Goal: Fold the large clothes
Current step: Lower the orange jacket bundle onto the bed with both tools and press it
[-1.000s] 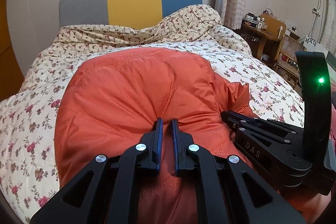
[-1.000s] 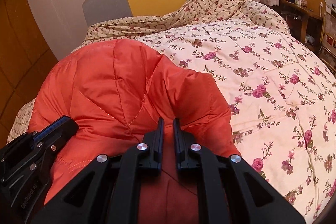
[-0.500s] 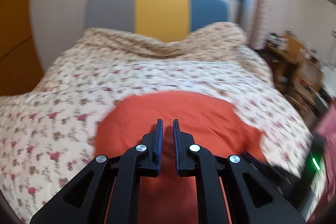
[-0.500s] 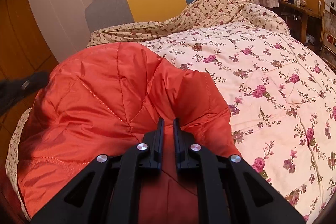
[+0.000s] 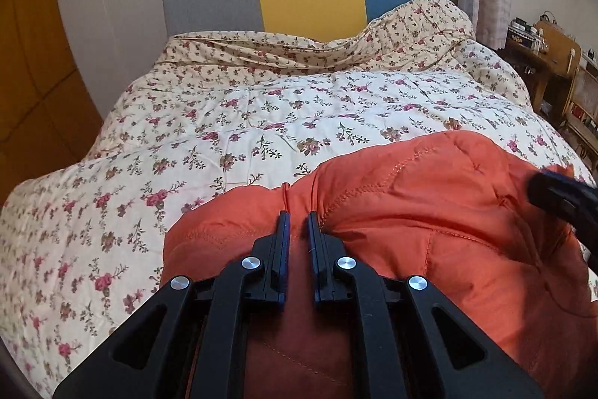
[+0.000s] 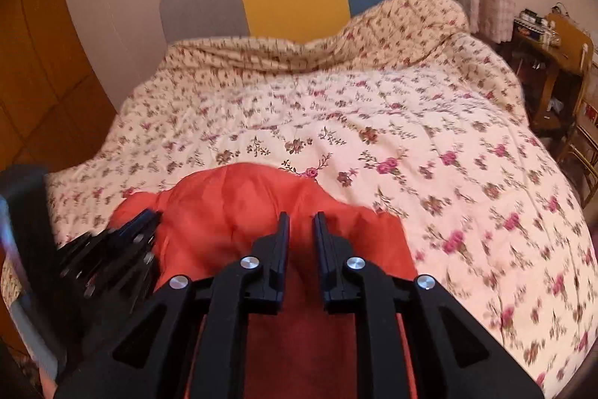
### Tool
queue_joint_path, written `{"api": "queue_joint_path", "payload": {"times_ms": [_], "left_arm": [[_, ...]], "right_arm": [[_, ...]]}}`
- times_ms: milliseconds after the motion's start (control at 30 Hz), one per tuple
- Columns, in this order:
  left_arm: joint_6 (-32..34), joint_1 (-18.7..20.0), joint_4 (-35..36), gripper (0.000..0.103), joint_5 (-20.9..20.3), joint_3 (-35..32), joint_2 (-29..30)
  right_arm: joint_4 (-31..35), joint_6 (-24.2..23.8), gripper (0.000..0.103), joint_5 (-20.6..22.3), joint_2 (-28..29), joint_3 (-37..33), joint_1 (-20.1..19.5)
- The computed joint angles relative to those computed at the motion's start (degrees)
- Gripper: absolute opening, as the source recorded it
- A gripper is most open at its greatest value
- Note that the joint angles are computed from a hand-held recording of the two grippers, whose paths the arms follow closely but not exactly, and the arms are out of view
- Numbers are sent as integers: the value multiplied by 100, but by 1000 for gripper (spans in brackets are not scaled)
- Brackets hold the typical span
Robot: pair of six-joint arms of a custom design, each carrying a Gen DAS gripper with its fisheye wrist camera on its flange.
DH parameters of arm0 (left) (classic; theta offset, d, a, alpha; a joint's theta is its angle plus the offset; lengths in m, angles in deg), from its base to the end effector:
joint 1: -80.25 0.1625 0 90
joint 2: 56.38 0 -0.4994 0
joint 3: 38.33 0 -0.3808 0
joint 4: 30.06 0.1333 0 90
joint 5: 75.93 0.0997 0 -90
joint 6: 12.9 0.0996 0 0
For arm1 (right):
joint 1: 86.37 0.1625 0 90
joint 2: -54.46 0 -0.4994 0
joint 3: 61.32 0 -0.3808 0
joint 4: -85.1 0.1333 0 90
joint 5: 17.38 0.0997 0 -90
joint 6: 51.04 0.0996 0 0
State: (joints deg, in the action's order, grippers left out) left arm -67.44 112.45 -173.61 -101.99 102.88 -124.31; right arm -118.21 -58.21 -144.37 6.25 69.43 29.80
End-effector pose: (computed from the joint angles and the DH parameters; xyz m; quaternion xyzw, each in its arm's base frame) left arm -0.1997 -0.3890 0.1858 0.1145 0.8329 -0.3524 0.4112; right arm 0.2902 -0.4241 0.1399 0.1817 -0.9001 0.2986 0.2601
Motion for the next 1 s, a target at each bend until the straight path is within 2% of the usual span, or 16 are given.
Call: {"api": "queue_joint_path", "payload": {"times_ms": [100,167,500,833,933,1000], "left_arm": [[136,84,-187,9,-92,0,15],[337,179,-504,9,-204,15,44],[637,282,-1192,9,40,107,434],[574,288,-1083,9,163,82,534],[392,195,-780,9,191,88,448],[173,38,-392,9,246,113,345]], "right_arm": [[167,56,13,164,181,-143,-306],[-20,106,13,381,260,-57,-501],[-829,-5,13,394,635,41,-750],[-1056,-65,13,299,817,-6,-807],[-1239,-122,13,432,799,70,-819],[-1584,-188,15,762,731,262,-870]]}}
